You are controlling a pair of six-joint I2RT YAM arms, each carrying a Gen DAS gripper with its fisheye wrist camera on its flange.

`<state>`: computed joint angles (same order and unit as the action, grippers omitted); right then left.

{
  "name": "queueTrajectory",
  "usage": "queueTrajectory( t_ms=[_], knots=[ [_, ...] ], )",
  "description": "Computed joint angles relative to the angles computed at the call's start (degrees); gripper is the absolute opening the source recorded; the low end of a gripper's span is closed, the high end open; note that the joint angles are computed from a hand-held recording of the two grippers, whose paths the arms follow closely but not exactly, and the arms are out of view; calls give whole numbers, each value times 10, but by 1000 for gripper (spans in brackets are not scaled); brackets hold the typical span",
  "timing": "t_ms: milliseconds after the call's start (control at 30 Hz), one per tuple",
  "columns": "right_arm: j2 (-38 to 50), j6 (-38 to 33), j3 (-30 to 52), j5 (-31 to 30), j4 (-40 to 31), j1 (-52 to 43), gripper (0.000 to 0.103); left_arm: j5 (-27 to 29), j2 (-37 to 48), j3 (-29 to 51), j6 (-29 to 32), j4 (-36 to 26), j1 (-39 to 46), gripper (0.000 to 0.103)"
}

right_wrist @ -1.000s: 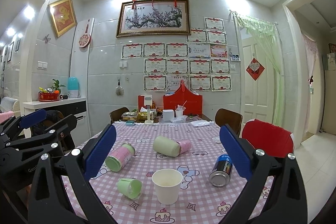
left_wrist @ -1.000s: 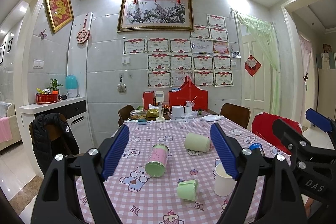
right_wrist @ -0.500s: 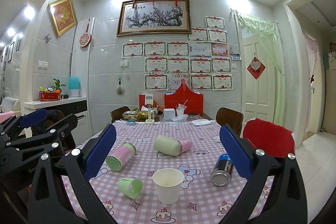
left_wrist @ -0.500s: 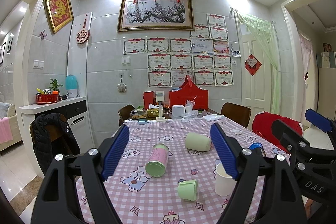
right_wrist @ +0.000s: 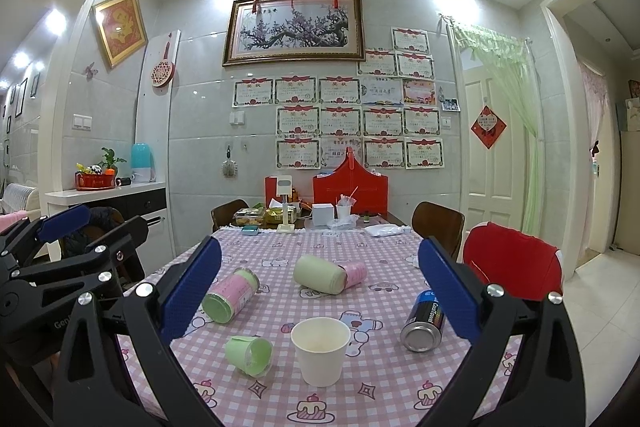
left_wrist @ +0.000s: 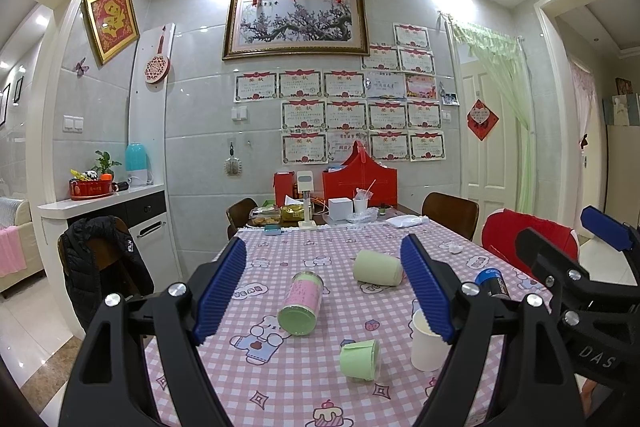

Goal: Flip cup upside down

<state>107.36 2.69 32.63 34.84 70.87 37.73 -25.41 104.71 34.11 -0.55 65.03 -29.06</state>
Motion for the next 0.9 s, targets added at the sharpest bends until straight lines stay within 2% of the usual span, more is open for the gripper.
queueTrajectory(
  t_ms=[333, 900],
  knots=[
    [6, 5, -2, -8, 1, -5, 95, 1, 7, -9, 14, 19, 9, 79],
    [4, 9, -1, -11, -6, -7, 95, 0, 7, -6, 16, 15, 7, 79]
  ],
)
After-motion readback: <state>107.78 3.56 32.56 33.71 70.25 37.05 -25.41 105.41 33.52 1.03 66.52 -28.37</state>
